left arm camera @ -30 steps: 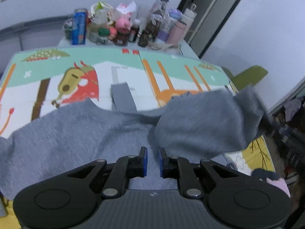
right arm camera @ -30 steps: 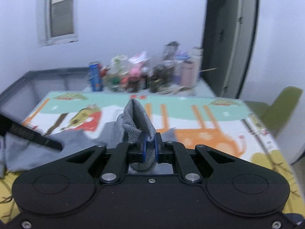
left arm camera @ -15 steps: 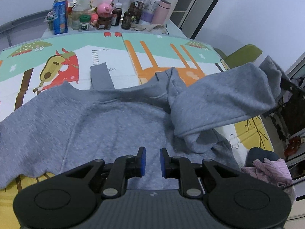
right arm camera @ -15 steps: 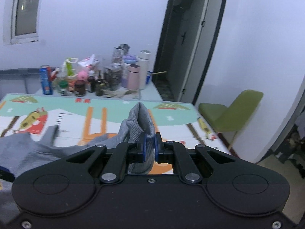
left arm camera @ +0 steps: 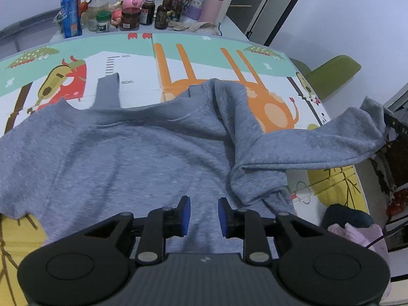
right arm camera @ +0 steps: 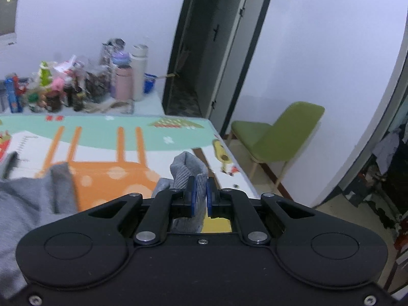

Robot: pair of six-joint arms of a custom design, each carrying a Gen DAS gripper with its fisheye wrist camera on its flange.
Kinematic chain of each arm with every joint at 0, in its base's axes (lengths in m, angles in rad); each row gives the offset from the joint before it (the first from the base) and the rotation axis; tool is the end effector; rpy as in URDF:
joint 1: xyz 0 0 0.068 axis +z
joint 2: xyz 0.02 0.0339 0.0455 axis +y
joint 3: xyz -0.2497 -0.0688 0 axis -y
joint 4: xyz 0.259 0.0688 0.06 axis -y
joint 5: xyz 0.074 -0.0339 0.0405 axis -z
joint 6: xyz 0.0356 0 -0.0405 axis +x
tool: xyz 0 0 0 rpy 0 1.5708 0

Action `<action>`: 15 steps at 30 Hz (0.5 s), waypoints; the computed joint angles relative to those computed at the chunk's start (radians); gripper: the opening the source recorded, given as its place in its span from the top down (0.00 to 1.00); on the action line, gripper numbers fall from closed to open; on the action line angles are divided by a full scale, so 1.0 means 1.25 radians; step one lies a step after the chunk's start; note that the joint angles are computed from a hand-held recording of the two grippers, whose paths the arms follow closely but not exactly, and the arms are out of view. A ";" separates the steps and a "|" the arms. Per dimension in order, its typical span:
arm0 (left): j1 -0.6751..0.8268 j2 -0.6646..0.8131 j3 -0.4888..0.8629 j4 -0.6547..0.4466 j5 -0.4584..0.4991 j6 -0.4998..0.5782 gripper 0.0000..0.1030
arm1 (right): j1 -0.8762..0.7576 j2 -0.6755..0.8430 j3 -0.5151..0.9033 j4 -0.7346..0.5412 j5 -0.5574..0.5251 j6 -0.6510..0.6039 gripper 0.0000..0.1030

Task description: Fold clothes

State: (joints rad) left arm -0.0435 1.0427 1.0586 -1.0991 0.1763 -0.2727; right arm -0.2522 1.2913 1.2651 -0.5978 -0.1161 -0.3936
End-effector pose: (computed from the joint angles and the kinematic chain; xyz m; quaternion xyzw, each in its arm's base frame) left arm 0.2028 -0.0151 0.2970 -0.0894 0.9628 -0.1222 0.2240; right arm 0.2919 -0.0710 0.3428 -0.0892 0.8844 -0.0955 0.4480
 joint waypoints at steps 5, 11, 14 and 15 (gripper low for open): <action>-0.120 0.053 0.017 0.033 -0.072 -0.115 0.73 | -0.110 0.108 0.051 0.036 -0.068 -0.059 0.94; -0.232 0.125 0.048 0.066 -0.123 -0.207 0.73 | -0.203 0.259 0.148 0.058 -0.113 -0.110 0.94; -0.279 0.164 0.074 0.078 -0.142 -0.242 0.72 | -0.237 0.342 0.212 0.048 -0.126 -0.123 0.94; -0.292 0.179 0.084 0.081 -0.149 -0.252 0.71 | -0.247 0.367 0.234 0.042 -0.132 -0.125 0.94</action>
